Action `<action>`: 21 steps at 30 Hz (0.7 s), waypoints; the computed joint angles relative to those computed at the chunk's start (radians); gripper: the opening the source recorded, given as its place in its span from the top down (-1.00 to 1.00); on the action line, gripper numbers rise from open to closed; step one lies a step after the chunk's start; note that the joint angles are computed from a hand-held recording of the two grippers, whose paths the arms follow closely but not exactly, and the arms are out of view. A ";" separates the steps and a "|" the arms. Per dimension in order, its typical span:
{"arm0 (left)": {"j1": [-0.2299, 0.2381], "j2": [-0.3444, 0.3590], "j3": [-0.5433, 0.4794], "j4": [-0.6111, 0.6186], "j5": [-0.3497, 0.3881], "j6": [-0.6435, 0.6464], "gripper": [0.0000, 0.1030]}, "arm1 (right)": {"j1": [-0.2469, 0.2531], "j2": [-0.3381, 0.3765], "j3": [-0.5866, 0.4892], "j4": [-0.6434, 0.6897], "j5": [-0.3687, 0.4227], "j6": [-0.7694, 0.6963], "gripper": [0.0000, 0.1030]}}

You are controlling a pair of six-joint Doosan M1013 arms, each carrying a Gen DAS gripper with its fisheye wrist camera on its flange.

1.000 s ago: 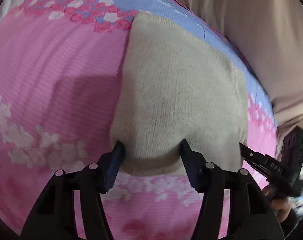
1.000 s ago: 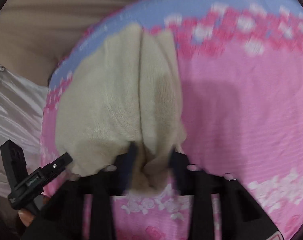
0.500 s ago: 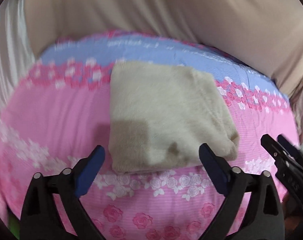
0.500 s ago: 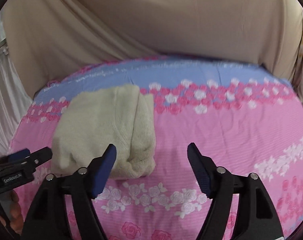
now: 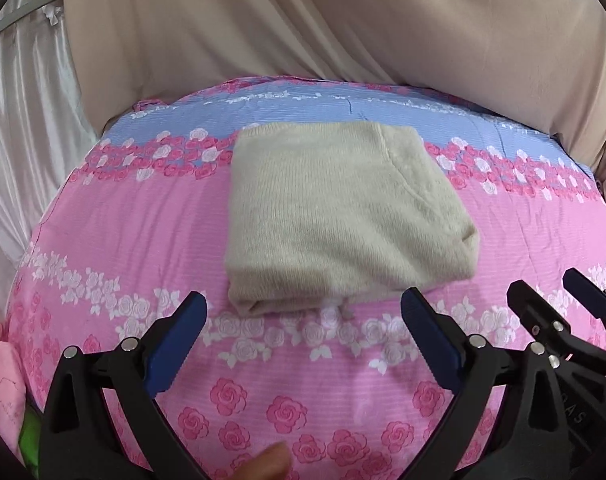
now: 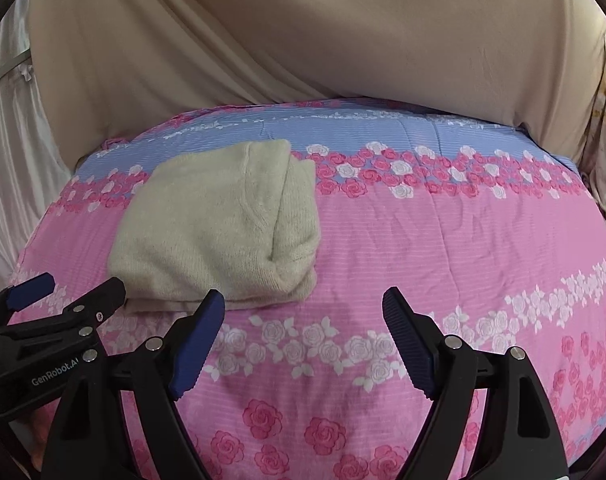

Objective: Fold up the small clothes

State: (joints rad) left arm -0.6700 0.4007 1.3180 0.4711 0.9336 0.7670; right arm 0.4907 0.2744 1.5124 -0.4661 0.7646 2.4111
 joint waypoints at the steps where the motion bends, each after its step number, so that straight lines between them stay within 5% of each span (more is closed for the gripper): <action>1: -0.001 -0.003 0.006 0.004 -0.001 -0.008 -0.85 | 0.001 -0.002 0.003 0.001 -0.001 0.000 -0.53; 17: -0.009 -0.028 0.051 0.039 0.026 -0.092 -0.84 | 0.014 -0.008 0.016 0.030 -0.005 -0.009 -0.55; 21: -0.010 -0.030 0.057 0.045 0.019 -0.108 -0.71 | 0.014 -0.007 0.015 0.041 0.001 -0.025 -0.55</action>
State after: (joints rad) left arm -0.6805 0.3705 1.3749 0.5159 0.9525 0.6590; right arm 0.5043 0.2674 1.5279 -0.4256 0.7658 2.3857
